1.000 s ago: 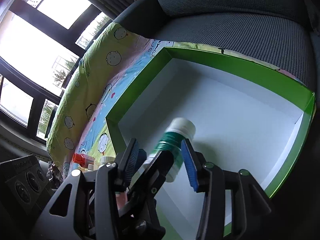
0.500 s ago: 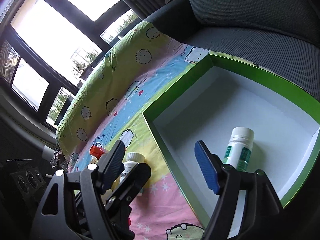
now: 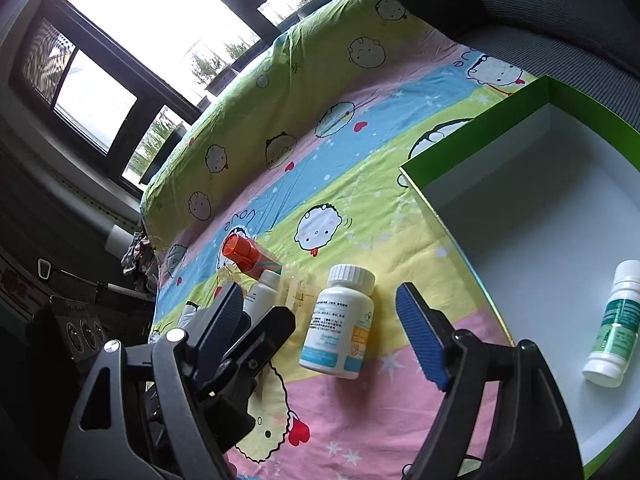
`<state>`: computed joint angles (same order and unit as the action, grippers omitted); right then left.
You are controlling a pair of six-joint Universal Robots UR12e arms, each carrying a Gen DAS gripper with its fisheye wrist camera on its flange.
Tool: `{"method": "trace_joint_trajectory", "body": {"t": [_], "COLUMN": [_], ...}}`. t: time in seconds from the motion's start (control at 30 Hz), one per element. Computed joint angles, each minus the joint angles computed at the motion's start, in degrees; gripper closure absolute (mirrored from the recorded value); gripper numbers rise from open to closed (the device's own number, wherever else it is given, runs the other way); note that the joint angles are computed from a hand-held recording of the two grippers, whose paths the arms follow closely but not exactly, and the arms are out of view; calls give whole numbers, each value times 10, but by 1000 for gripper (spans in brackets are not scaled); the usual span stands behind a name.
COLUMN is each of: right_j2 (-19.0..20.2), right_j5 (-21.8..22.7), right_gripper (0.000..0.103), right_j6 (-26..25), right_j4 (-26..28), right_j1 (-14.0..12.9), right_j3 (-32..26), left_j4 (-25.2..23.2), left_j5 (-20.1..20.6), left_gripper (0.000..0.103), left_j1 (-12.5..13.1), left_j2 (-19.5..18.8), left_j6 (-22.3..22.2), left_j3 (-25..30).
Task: Organize rigid objects
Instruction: 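Move the right gripper back to the white bottle with blue label, then close the right gripper around the blue-label bottle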
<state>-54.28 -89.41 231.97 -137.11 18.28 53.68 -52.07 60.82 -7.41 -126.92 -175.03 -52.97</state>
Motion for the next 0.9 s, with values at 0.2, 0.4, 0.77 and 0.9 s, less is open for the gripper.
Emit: {"method": "trace_joint_trajectory", "body": {"t": [0.2, 0.4, 0.77, 0.9], "right_j2": [21, 34, 47, 49], "right_j5": [26, 47, 76, 91], "right_gripper": [26, 37, 37, 38], "right_j6": [-2, -2, 9, 16], "right_j4": [53, 80, 105, 107], "right_j1": [-3, -6, -9, -11], "right_j3": [-34, -51, -65, -63], "left_j4": [-36, -79, -102, -108], "left_j5": [-13, -23, -39, -36], "left_gripper": [32, 32, 40, 47], "left_j1": [5, 6, 3, 2], "left_j2": [-7, -17, -22, -23], "left_j6": [11, 27, 49, 51], "left_j3": [4, 23, 26, 26]}}
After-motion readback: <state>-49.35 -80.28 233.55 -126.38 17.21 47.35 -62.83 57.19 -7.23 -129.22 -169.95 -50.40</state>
